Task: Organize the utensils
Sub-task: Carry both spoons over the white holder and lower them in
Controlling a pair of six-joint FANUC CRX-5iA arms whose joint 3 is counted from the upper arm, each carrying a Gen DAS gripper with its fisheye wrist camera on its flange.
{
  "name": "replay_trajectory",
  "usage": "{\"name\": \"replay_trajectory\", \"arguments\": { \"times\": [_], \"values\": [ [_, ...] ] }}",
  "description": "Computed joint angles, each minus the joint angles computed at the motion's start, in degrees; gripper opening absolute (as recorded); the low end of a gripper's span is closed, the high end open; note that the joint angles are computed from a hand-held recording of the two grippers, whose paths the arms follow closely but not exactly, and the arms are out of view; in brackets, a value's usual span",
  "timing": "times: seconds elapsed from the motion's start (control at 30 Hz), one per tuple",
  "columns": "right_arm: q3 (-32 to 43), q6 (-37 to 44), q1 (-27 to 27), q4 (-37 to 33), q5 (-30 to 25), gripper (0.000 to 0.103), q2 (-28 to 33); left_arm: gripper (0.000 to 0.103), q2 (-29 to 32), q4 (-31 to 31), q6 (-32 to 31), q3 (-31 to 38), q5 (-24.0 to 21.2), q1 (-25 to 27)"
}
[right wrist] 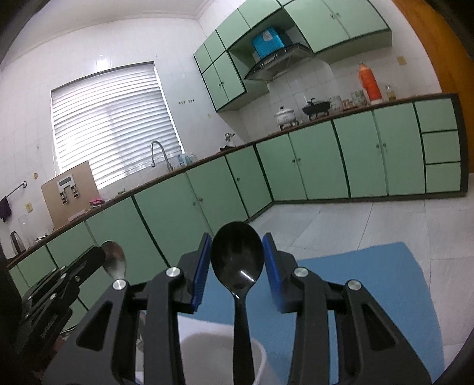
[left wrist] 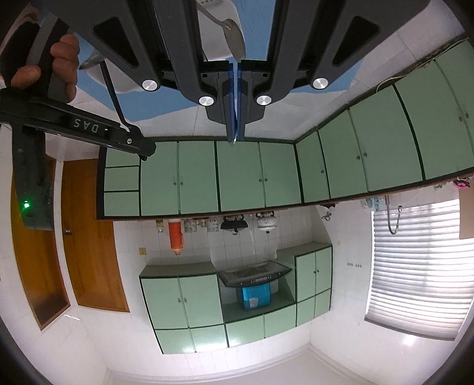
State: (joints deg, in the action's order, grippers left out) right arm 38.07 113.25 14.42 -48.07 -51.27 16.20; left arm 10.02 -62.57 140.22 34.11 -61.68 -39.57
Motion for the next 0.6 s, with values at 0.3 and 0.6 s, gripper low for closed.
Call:
{"name": "replay_trajectory", "arguments": {
  "times": [0.3, 0.6],
  "values": [
    [-2.96, -0.09, -0.20, 1.19, -1.67, 0.039, -2.90, 0.009, -0.84, 2.42, 0.33, -0.63, -0.26, 0.30],
    [-8.29, -0.49, 0.91, 3.93, 0.82, 0.040, -7.81, 0.026, -2.03, 0.79, 4.17, -1.81, -2.02, -1.97]
  ]
}}
